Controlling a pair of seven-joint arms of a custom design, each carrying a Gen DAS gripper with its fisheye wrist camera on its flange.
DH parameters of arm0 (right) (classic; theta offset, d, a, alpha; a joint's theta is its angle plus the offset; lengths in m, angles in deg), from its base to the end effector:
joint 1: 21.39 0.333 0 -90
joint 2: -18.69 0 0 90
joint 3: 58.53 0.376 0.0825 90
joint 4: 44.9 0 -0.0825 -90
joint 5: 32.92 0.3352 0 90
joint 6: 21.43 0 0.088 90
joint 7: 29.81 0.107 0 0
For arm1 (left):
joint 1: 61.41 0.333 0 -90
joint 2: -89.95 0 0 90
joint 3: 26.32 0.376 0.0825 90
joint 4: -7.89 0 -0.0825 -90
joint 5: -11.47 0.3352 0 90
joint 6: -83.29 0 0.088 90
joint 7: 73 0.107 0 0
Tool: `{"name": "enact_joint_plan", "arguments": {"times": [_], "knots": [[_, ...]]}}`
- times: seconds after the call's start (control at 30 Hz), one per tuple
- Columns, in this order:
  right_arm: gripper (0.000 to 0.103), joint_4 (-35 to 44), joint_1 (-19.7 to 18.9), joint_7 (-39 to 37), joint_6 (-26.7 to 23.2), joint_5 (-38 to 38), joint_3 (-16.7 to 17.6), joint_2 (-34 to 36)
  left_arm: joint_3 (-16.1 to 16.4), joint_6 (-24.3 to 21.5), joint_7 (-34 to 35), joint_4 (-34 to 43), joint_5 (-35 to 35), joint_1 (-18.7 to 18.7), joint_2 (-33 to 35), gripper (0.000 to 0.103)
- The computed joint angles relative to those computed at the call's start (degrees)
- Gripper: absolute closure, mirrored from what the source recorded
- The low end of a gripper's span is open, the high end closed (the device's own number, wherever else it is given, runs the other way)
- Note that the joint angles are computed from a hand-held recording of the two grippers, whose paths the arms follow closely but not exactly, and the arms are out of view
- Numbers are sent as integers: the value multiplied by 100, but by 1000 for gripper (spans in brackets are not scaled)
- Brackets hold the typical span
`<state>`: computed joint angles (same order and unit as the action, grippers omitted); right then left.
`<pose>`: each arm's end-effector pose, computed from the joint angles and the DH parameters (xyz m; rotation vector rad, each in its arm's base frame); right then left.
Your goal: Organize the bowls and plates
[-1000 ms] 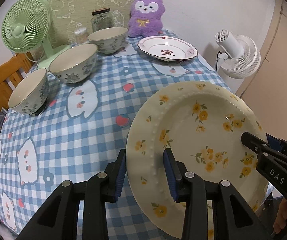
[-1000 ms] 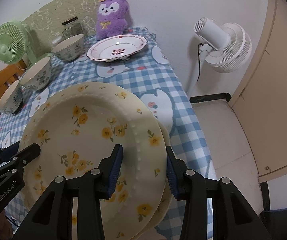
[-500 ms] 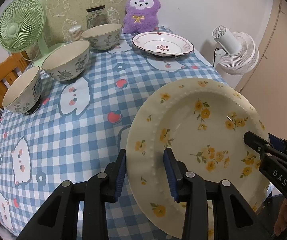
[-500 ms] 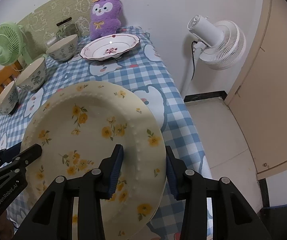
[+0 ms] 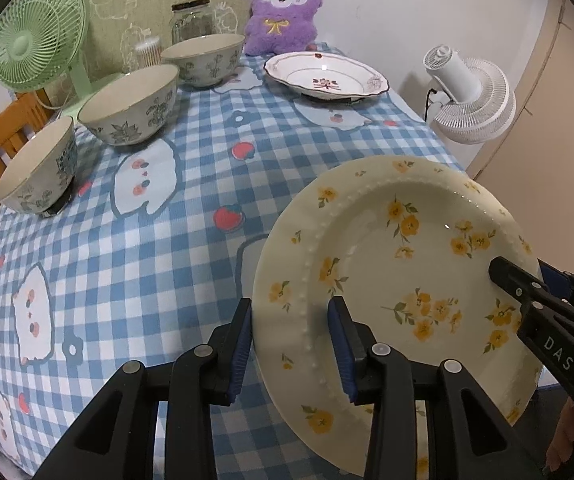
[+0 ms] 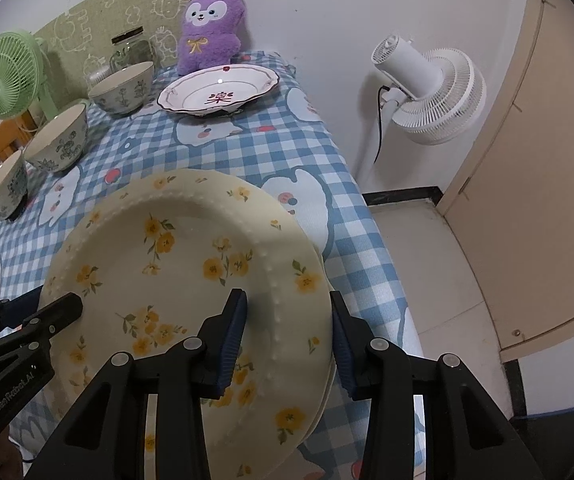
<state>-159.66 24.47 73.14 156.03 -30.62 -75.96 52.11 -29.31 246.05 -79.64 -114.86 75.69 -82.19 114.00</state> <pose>0.5605 0.3335 0.3244 -2.1662 1.5580 -0.4735 0.5041 -0.2712 0.3139 -2.1545 1.6907 -0.4958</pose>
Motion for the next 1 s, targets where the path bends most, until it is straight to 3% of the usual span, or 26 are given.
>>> {"name": "enact_joint_plan", "arguments": {"times": [0.3,0.57,0.7,1.0], "knots": [[57,24,404,266,-15,-93,-420,97,73,155,-13,-24,128,-1,13,65],[55,71,374,398,-95,-137,-396,100,43,121,-81,-28,237,17,5,65],[50,87,477,506,-187,-218,-522,108,46,110,-115,-19,312,5,5,65],[41,-34,176,514,-22,-170,-156,7,-34,-84,-91,50,359,9,38,63]]}}
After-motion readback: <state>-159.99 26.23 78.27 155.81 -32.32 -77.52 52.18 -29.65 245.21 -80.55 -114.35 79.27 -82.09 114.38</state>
